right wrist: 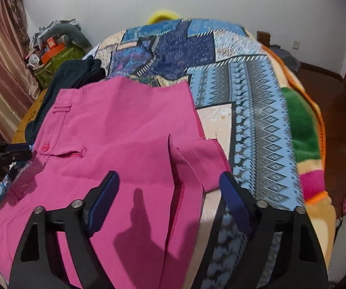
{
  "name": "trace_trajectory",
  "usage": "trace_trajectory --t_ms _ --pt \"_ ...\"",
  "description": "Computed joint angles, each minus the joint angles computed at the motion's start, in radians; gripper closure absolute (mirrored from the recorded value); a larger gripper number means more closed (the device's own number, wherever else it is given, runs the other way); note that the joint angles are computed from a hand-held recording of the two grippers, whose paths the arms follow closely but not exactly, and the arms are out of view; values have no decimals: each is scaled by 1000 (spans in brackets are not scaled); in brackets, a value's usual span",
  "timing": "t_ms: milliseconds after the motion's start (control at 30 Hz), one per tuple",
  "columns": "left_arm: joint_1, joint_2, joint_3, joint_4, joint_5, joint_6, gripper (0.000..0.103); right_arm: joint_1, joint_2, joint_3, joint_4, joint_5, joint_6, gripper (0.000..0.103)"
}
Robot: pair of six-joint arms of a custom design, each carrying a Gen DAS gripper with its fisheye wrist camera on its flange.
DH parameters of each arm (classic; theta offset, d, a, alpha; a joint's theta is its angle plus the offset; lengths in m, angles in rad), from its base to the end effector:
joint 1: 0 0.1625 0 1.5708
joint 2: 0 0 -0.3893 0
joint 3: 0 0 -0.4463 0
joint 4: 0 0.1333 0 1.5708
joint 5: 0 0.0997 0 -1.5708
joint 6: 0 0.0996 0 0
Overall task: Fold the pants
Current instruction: 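Lower both grippers onto the pink trousers' waistband and close them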
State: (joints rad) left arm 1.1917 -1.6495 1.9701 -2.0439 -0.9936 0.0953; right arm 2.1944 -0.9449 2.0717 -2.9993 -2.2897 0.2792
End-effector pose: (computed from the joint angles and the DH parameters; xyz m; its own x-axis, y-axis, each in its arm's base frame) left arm -0.0123 -0.5378 0.3426 -0.7707 0.3194 -0.5513 0.4411 0.8919 -0.0999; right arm 0.3687 -0.3966 0.0330 -0.8507 -0.0561 0.5226 -0.3361 0.8224 -0.4589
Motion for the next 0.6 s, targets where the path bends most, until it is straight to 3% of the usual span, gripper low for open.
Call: trace_trajectory --t_ms 67,167,333,400,467,533,600 --pt "8 18 -9 26 -4 -9 54 -21 3 -5 32 23 12 36" --pt "31 48 -29 64 -18 -27 56 -46 -2 -3 56 49 50 59" --pt "76 75 -76 92 -124 -54 56 -50 -10 3 53 77 30 74" --pt "89 82 -93 106 -149 -62 59 -47 -7 3 53 78 14 86" --pt "85 82 -91 102 -129 -60 72 -50 -5 1 53 81 3 94" --pt "80 76 -82 91 -89 -59 91 -53 -8 8 38 92 -5 97" --pt "85 74 -80 82 -84 -75 96 -55 -10 13 27 89 -3 100"
